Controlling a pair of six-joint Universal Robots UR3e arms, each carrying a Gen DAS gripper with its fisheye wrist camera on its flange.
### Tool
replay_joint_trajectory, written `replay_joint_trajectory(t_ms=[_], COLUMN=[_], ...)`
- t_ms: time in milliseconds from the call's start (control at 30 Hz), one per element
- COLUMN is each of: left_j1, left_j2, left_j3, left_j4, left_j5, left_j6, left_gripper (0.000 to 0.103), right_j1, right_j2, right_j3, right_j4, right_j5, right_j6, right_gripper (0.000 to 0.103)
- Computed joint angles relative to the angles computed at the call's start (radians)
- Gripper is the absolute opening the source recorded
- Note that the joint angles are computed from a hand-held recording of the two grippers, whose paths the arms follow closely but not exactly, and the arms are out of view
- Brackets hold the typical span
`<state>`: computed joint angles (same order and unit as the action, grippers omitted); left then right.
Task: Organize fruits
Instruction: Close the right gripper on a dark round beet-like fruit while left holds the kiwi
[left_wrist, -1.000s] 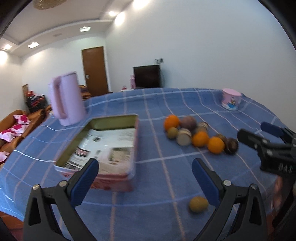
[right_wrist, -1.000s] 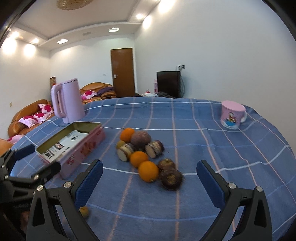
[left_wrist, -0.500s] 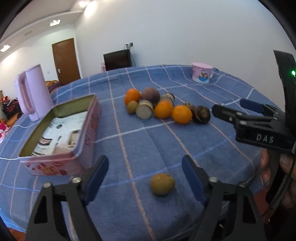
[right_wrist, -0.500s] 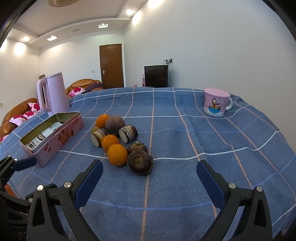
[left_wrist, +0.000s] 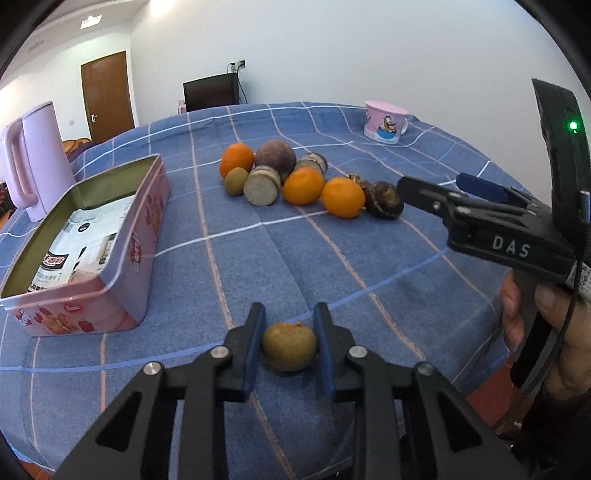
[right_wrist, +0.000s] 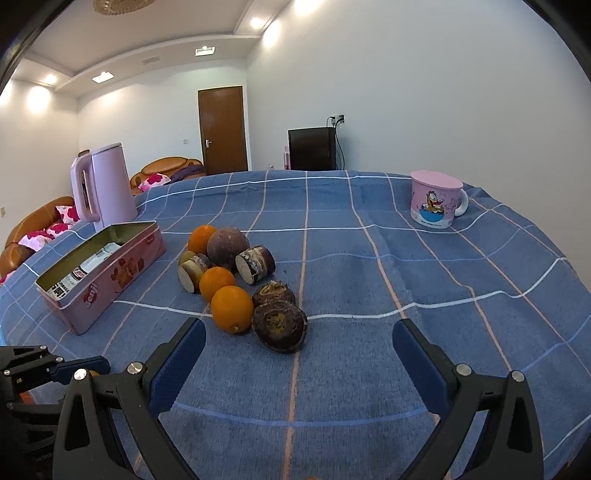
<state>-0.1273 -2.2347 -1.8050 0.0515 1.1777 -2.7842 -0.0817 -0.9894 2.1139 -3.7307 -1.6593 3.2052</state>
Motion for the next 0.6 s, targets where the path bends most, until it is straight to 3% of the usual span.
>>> replay_joint_trajectory(t_ms=[167, 300, 400, 533, 600], left_j1=[-0.006, -0.012, -0.032, -0.040, -0.043], left_j2=[-0.023, -0.055, -0.094, -0.148, -0.174], left_j3=[0.079, 0.180, 0.255, 0.380, 0.432], left_j4=[-0.010, -0.019, 0.014, -0.046, -0.072], left_j5=[0.015, 0.029, 0.079, 0.095, 0.102], left_j6=[-0.032, -0.083, -0.109, -0.142, -0.158], left_gripper=[0.028, 0.028, 0.028, 0.028, 0.028], right_j1=[0.010, -0.019, -0.044, -0.051, -0.060], right_j2=[0.000, 0.001, 0.006, 0.011, 0.012], right_j3=[-0.087, -0.154, -0.179, -0.199, -0.215], right_j4=[0.116, 0.230, 0.285, 0.331, 0.371], right_j5=[-0.018, 0.024, 0.067, 0.099, 0.121], right_j6=[-0.031, -0.025, -0.011, -0.029, -0.027], right_gripper=[0.100, 0.079, 0.075, 0.073, 0.062])
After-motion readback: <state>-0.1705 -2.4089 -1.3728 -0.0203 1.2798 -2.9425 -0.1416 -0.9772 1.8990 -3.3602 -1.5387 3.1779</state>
